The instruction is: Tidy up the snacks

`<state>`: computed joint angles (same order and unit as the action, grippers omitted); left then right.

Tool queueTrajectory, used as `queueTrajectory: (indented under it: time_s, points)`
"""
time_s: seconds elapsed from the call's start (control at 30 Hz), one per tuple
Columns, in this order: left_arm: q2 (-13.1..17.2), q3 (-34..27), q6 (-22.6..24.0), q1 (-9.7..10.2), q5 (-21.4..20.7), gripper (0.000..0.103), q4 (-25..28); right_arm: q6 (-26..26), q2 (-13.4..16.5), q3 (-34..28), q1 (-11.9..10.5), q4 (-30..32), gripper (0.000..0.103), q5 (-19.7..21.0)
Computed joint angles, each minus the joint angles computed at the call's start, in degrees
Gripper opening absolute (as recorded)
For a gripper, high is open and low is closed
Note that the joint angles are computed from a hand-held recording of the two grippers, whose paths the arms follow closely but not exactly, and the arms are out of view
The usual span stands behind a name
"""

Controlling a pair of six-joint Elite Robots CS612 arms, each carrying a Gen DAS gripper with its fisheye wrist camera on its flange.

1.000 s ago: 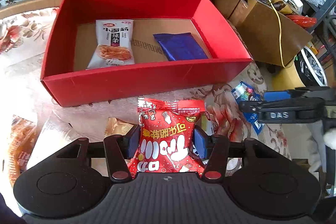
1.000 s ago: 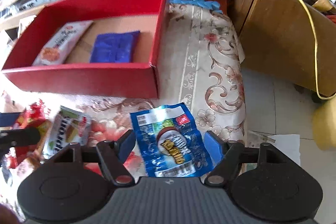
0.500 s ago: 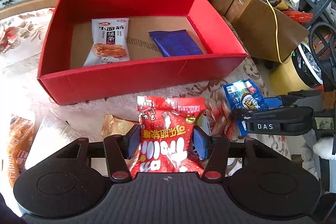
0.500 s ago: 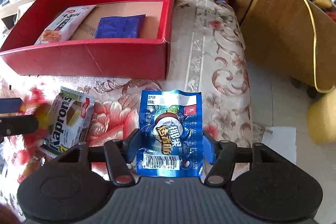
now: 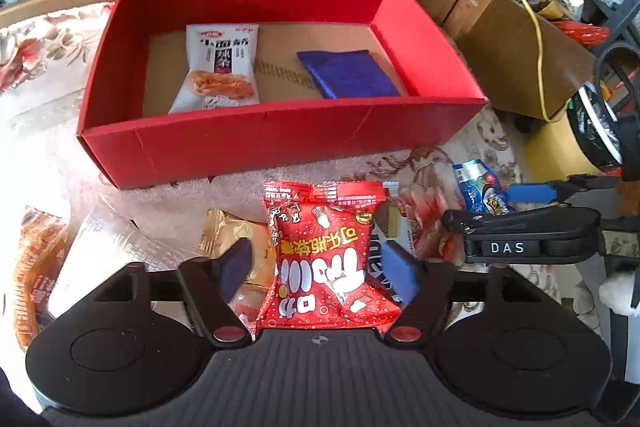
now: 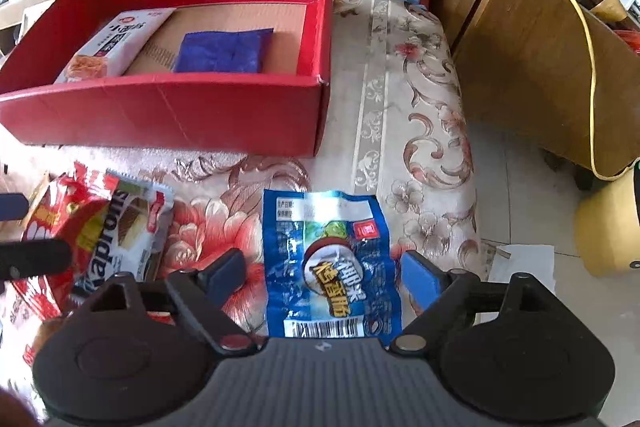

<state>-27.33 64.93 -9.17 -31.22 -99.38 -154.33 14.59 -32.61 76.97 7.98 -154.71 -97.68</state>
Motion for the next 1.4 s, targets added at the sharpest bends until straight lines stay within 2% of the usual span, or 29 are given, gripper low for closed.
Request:
queueTrajectory:
  time_s: [0.1,0.2,0.23,0.33,0.7,1.0,1.4]
  points:
    - [0.63,-0.87,-0.33,-0.28,0.78,0.084,0.61,0.9,-0.19,0.57,-0.31,-0.96,0.062,0.95]
    - [1.21,-1.46,-0.42,-0.56,2.05,0.074,0.72,0.39,-0.35,1.08,-0.11,-1.7,0.062,0.57]
    - [1.15,-1.28,-0.25,-0.68,2.6,0.066,0.24,0.33,-0.42,1.24,-0.08,-1.86,0.062,0.5]
    - [0.9,-0.99,-0.08,-0.63,2.2,0.061,0.15,0.68,-0.81,1.84,-0.14,-2.4,0.062,1.05]
    - [-0.67,1.39,-0.73,-0.33,1.99,0.059,-3.47,1.08,-2.91,4.99,0.72,-9.63,0.062,2.42]
    - [-1.57,3.18,-0.23,-0.57,2.43,0.059,-5.65,0.5,-3.42,5.75,1.78,-12.45,0.062,2.42]
    - [-2.39,4.61,0.03,-0.89,3.6,0.058,-9.34,0.48,-3.6,6.15,1.86,-16.0,0.062,2.28]
